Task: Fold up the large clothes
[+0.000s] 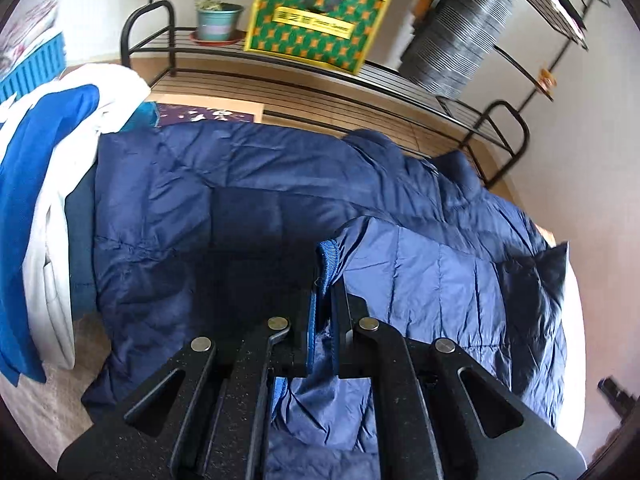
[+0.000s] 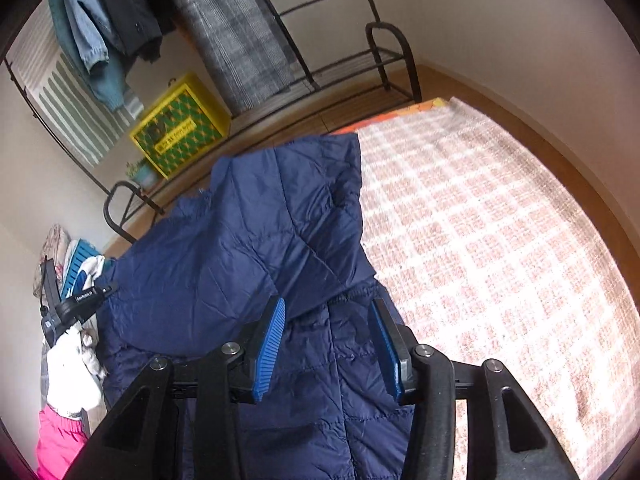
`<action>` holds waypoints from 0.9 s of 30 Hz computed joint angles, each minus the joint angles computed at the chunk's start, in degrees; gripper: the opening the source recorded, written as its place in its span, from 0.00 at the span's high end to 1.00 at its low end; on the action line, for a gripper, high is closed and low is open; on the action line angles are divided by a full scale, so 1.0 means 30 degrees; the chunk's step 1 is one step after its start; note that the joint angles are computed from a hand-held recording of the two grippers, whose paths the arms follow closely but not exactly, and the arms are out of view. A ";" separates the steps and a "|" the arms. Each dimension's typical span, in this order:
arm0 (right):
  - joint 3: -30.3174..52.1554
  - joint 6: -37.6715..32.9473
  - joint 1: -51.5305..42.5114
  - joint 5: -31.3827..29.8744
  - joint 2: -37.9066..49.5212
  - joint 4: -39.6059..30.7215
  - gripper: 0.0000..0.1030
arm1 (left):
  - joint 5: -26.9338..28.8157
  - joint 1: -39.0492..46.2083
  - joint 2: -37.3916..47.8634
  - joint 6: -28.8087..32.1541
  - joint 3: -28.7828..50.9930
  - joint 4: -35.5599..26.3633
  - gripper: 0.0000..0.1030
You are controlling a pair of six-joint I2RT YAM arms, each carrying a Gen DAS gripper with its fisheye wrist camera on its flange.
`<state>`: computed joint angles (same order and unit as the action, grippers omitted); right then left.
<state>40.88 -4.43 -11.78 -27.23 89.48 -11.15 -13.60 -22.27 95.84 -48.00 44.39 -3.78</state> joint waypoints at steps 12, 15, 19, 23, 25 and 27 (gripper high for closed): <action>-0.0643 0.0257 0.0552 0.0458 -0.0806 0.0318 0.56 | 0.2230 0.3193 0.2389 0.0696 -0.0419 0.2680 0.97; -0.0757 0.0253 0.0735 0.0468 -0.0934 0.0324 0.56 | 0.2200 0.3098 0.2692 0.1233 -0.0448 0.2783 0.96; -0.1014 0.0110 0.1109 0.0709 -0.1503 0.0376 0.56 | 0.1924 0.2989 0.2181 0.1434 0.0348 0.0838 0.65; -0.1074 0.0202 0.1176 0.0395 -0.2026 0.0405 0.56 | 0.1318 0.2620 -0.0670 0.1613 -0.0752 -0.0036 0.65; -0.1168 0.0317 0.1131 0.0234 -0.2397 0.0385 0.56 | 0.0927 0.2373 -0.2244 0.1741 -0.1192 -0.0933 0.65; -0.1443 0.0309 0.0980 -0.0067 -0.3180 0.0366 0.56 | 0.0513 0.1763 -0.5055 0.1760 -0.2085 -0.2208 0.65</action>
